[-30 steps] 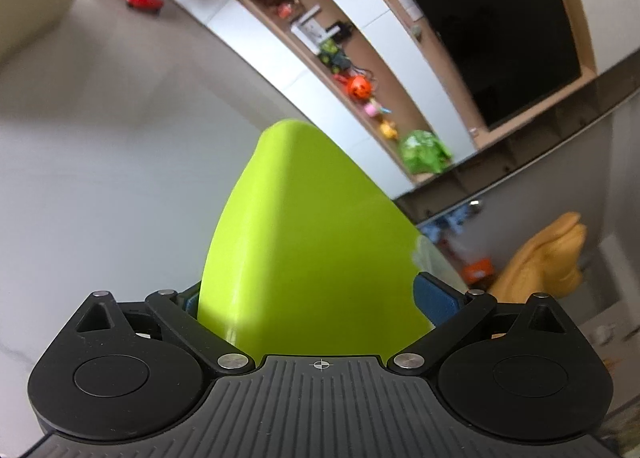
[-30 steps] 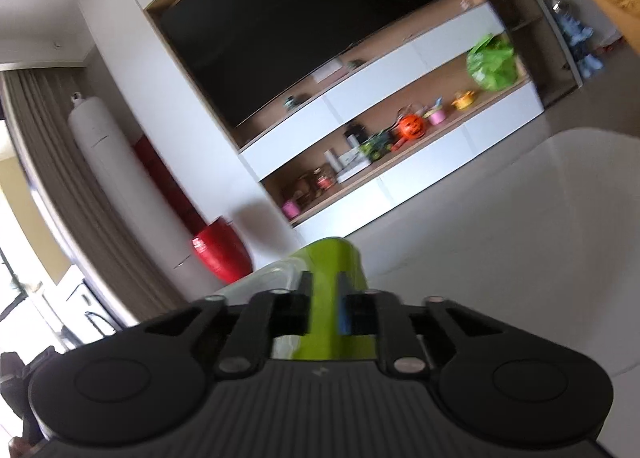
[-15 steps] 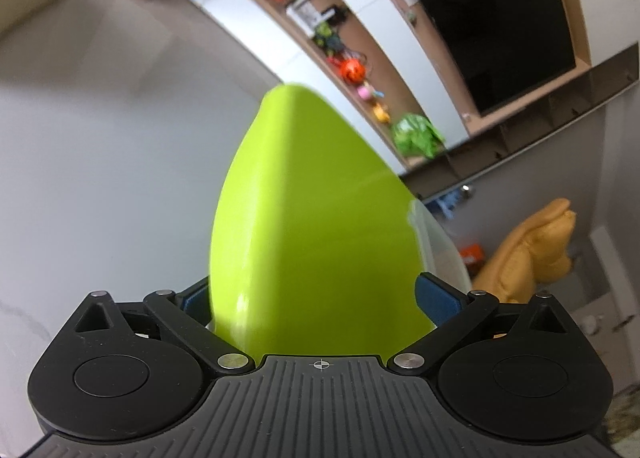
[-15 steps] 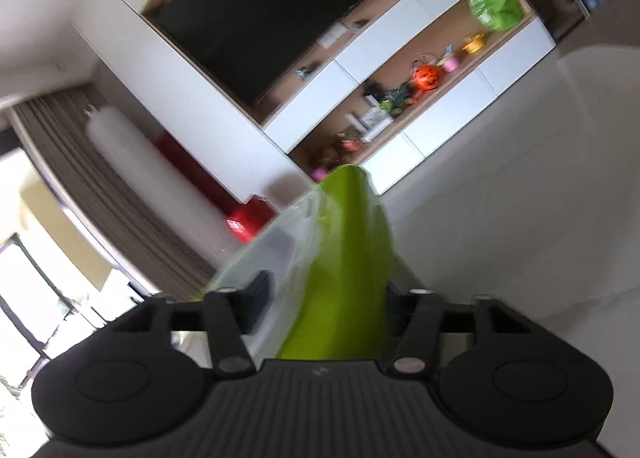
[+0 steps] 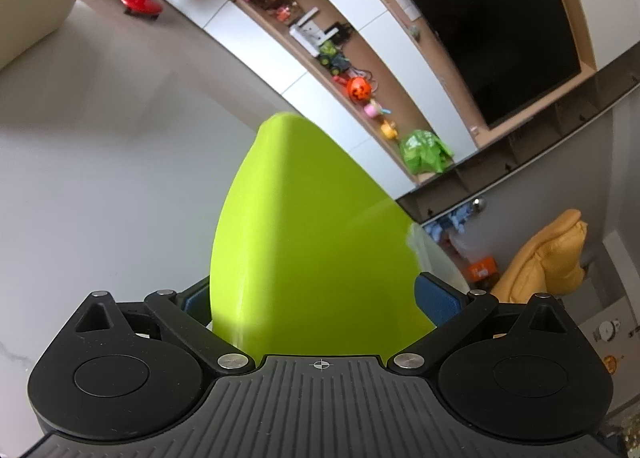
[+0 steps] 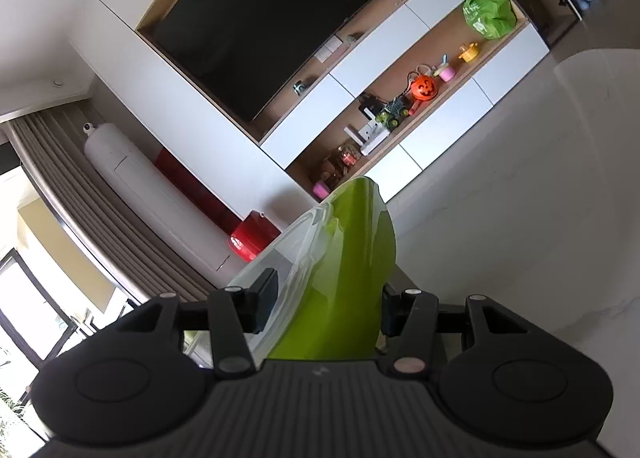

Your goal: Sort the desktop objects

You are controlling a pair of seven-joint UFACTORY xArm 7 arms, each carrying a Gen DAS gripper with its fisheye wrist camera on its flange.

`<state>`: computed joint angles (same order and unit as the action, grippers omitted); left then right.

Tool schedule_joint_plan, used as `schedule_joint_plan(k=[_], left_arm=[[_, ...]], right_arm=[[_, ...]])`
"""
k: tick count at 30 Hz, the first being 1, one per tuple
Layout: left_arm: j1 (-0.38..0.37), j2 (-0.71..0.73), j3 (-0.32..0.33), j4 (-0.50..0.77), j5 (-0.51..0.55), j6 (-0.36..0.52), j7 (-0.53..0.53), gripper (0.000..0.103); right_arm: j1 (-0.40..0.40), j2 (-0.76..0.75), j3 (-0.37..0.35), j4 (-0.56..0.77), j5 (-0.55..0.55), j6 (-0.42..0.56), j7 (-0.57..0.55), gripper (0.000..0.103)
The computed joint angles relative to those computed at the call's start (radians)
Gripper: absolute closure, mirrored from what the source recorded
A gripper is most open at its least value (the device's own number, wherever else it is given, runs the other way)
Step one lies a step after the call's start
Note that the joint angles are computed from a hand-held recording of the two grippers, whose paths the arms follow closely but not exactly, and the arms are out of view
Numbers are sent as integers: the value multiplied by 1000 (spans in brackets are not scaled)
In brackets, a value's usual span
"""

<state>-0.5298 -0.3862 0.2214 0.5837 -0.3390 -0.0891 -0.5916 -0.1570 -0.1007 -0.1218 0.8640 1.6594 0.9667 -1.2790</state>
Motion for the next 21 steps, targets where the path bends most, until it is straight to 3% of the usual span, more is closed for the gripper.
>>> schedule_joint_plan(k=[9, 14, 16, 18, 21], left_arm=[[44, -62, -71, -27, 34, 4, -36, 1], [38, -65, -69, -35, 36, 20, -40, 1], [83, -58, -103, -30, 37, 62, -57, 1], [116, -59, -127, -37, 30, 93, -72, 1], [54, -73, -74, -52, -12, 78, -44, 1]], right_arm=[[-2, 6, -3, 9, -17, 0, -1, 50], [-14, 19, -6, 21, -27, 27, -6, 50], [-16, 23, -4, 26, -33, 26, 2, 49], [-13, 9, 3, 18, -36, -10, 6, 38], [-8, -24, 3, -12, -18, -57, -24, 31]])
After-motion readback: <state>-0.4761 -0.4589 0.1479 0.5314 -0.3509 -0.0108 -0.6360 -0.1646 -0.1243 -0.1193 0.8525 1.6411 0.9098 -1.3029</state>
